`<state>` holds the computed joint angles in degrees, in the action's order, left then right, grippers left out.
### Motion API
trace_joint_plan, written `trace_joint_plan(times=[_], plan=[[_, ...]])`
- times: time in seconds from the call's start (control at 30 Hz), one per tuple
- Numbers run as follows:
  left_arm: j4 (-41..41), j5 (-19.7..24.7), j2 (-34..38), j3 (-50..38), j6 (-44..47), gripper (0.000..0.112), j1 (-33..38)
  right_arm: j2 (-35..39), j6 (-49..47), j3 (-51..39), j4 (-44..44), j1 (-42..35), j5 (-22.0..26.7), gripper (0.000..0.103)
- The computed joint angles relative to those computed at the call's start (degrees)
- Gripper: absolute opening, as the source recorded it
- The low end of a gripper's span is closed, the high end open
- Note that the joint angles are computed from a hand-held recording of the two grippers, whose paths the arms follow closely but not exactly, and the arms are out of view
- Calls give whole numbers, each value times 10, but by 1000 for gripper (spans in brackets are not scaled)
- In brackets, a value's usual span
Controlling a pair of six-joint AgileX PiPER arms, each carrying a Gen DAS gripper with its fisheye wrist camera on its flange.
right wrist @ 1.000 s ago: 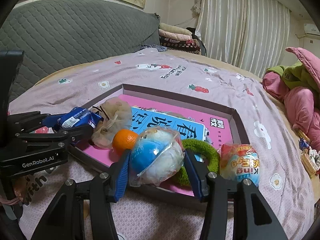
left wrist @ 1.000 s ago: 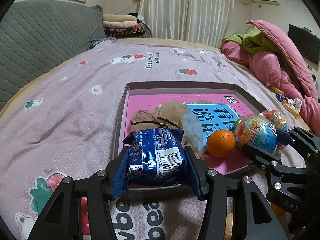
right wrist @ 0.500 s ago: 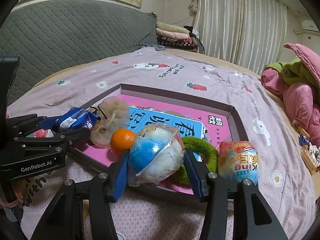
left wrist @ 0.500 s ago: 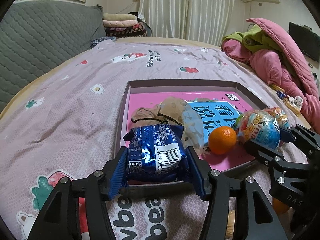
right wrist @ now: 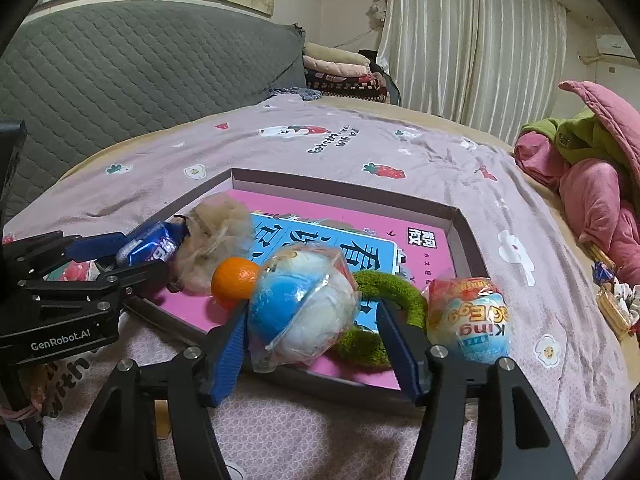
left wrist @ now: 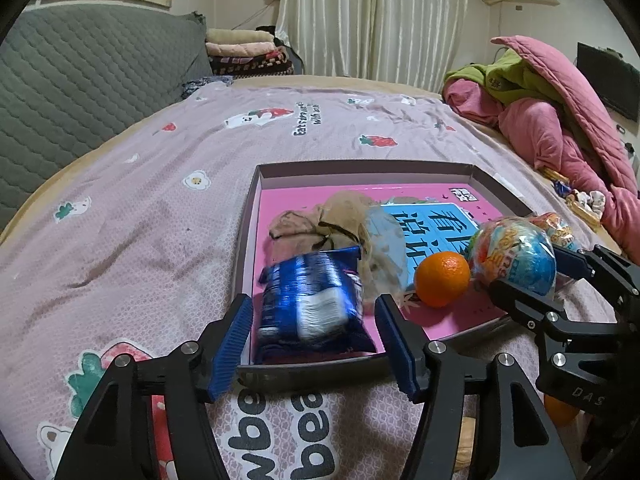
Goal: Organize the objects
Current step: 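Open the left tool to release the Oreo packet while the right tool releases the candy ball, then withdraw both tools from the tray toward the walnut and orange on the bedspread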
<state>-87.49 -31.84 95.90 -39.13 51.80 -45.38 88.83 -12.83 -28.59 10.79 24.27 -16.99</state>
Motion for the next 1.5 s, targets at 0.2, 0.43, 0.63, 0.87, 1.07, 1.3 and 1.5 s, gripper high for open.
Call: trace_joint_plan(times=[0.2,0.43,0.63,0.87,1.07,1.3,1.5], plan=[[10,-1,-6,5,-15,66,0,-3,-45,3,41,12,-10,66],[17,-8,-16,12,-25,66,-3,-6,-63,7,59,20,-18,68],[38,-29,-33,25,-53,68,-16,-20,-48,16,47,19,-29,72],[49,-67,-46,33,-63,71,-46,-35,-18,24,22,10,-41,72],[43,-99,-52,33,-54,74,-77,-65,29,42,-22,0,-62,77],[15,-135,-60,32,-39,74,-117,-107,54,66,-43,-12,-73,78],[-9,-163,-71,41,-40,75,-155,-150,92,97,-68,-22,-75,79]])
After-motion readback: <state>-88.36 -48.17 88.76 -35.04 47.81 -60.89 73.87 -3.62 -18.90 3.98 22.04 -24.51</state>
